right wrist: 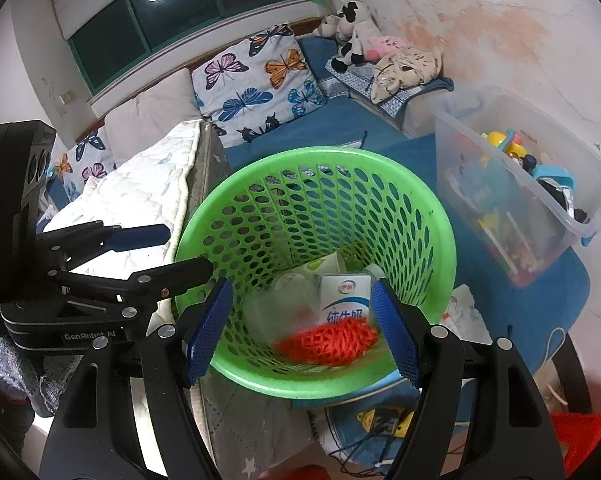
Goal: Collect trash
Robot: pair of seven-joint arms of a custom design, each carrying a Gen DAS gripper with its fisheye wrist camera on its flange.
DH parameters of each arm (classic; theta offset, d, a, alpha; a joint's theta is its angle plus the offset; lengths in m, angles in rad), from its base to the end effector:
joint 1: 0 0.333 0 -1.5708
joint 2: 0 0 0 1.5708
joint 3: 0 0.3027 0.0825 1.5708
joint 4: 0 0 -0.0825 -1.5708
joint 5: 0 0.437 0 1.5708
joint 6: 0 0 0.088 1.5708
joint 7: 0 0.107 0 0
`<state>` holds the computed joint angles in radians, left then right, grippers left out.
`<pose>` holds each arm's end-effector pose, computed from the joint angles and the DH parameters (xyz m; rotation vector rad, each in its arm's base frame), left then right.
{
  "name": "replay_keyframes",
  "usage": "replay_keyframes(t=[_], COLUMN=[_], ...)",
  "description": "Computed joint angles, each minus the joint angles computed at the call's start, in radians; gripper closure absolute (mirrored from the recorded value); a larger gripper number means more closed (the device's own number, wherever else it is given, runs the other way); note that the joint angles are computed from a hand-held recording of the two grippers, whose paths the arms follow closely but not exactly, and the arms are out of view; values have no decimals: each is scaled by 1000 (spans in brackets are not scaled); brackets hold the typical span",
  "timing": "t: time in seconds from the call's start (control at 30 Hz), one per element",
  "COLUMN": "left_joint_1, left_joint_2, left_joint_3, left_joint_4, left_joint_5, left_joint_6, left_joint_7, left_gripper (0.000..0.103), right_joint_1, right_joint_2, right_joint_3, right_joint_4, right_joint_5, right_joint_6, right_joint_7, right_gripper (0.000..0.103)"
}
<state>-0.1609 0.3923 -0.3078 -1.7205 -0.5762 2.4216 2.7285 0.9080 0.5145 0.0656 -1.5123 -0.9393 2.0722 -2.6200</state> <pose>0.6546 -0.3121 0.3640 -0.5391 2.9050 -0.9613 0.4626 0.5938 0.3529 -1.0734 2.2260 -0.7211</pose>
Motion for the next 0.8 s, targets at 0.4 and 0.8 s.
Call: replay_keyframes(t=[0.4, 0.8], left_joint_1=[52, 106], left_joint_2=[-49, -107], left_joint_3=[6, 29], left_joint_4=[-47, -117], left_joint_5=[-98, -238], left_joint_6=[39, 133], left_joint_7=[50, 131], left_gripper=[32, 21], right_joint_1=[26, 72], right_joint_2=[68, 223], right_joint_3=[-17, -73], right_joint_4=[106, 336], right_joint_5=[-5, 38], right_joint_6=[3, 26], right_joint_7=[-49, -189], right_gripper=[30, 23])
